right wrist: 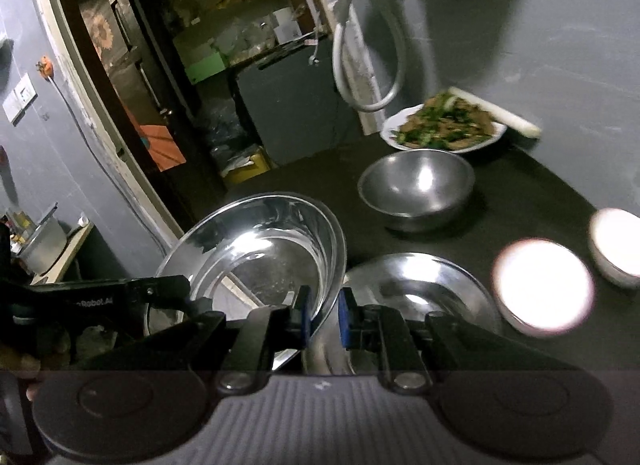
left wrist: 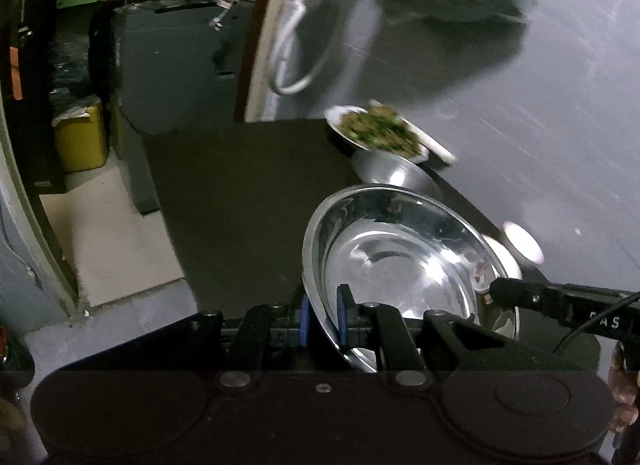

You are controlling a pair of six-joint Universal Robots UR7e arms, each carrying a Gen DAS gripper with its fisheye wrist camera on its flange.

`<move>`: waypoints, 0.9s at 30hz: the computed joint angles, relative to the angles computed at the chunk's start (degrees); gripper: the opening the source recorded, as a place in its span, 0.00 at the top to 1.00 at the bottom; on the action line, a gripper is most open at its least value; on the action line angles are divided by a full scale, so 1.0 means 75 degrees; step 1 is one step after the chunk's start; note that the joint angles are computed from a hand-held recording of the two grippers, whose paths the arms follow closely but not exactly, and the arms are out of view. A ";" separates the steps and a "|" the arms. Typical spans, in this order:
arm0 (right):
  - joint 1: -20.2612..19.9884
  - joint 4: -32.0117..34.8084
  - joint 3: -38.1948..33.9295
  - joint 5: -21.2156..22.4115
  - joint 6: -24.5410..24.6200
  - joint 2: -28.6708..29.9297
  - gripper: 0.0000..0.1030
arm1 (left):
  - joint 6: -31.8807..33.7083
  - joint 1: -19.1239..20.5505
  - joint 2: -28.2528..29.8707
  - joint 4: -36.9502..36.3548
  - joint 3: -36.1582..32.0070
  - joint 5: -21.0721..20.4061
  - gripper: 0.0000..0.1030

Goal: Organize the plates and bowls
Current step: 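Carry the large steel basin with the left tool across the table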

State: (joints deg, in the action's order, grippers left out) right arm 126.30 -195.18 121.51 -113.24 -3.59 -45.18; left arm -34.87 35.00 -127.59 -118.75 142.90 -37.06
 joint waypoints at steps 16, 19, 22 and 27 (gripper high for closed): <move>0.0085 -0.0372 0.2473 -0.0527 0.0674 -0.1894 0.85 | -0.4193 -0.2609 -0.0307 0.4615 0.0127 -0.1098 0.82; 0.0070 -0.0342 0.2747 -0.0592 0.0837 -0.2036 0.85 | -0.4167 -0.2657 -0.0055 0.4688 0.0101 -0.1246 0.82; 0.0066 -0.0363 0.2930 -0.0703 0.0946 -0.2072 0.85 | -0.4113 -0.2644 0.0194 0.4652 0.0114 -0.1349 0.82; 0.0172 -0.0298 0.3081 -0.0988 0.0902 -0.2099 0.85 | -0.4034 -0.2582 0.0547 0.4578 0.0143 -0.1436 0.81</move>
State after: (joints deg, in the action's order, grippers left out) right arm 127.58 -197.42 144.61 -120.65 3.17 -60.92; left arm -65.13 15.64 -123.49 -84.42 143.96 -47.83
